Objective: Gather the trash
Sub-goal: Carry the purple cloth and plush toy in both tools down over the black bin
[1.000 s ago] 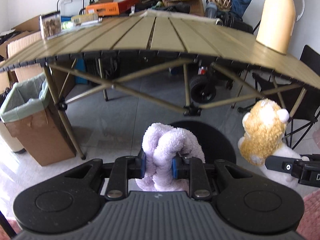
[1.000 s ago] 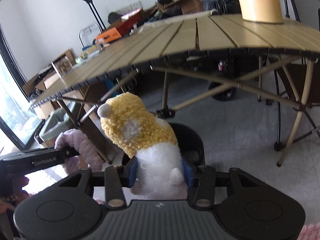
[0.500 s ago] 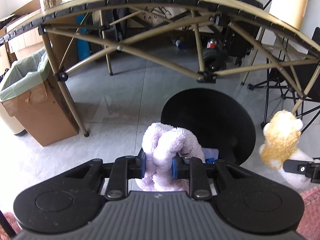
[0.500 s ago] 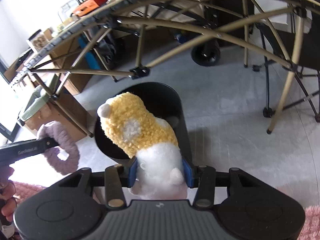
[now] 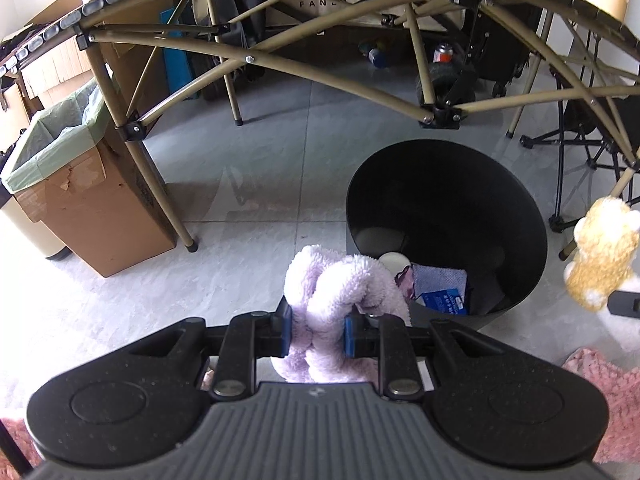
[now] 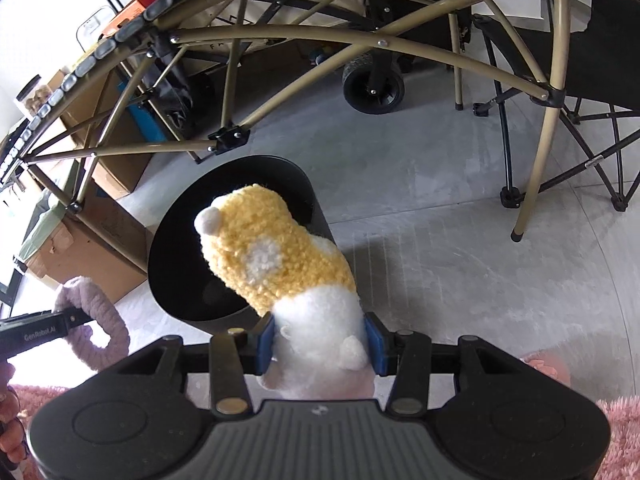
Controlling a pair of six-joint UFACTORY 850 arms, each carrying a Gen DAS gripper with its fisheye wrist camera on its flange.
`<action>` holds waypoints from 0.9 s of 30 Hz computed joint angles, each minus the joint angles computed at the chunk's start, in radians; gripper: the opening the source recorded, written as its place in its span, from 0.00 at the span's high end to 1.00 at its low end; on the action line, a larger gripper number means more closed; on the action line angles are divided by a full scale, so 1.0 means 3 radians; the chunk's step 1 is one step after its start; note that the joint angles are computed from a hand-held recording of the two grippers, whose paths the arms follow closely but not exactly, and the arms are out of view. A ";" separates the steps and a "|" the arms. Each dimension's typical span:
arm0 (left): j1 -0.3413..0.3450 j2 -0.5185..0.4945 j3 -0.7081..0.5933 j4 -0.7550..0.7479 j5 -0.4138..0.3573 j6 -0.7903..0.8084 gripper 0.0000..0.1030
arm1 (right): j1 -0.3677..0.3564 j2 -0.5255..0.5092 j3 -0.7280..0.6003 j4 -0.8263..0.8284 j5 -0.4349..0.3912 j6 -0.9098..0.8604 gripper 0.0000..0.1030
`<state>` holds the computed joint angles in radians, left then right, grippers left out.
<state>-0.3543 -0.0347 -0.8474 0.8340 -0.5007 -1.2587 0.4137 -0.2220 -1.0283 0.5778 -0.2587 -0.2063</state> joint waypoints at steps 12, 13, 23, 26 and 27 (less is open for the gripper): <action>-0.0061 -0.0160 -0.0184 0.0130 -0.0178 0.0038 0.77 | -0.0036 -0.0062 -0.0066 -0.0195 0.0043 0.0297 0.57; -0.0063 -0.0174 -0.0206 0.0143 -0.0181 0.0036 0.77 | -0.0041 -0.0067 -0.0072 -0.0206 0.0046 0.0317 0.57; -0.0124 -0.0414 -0.0503 0.0229 -0.0183 0.0158 0.77 | -0.0124 -0.0149 -0.0157 -0.0204 0.0039 0.0427 0.57; -0.0133 -0.0509 -0.0613 0.0271 -0.0164 0.0195 0.77 | -0.0153 -0.0160 -0.0163 -0.0155 0.0049 0.0416 0.57; -0.0135 -0.0543 -0.0651 0.0283 -0.0154 0.0209 0.77 | -0.0165 -0.0159 -0.0161 -0.0118 0.0055 0.0387 0.57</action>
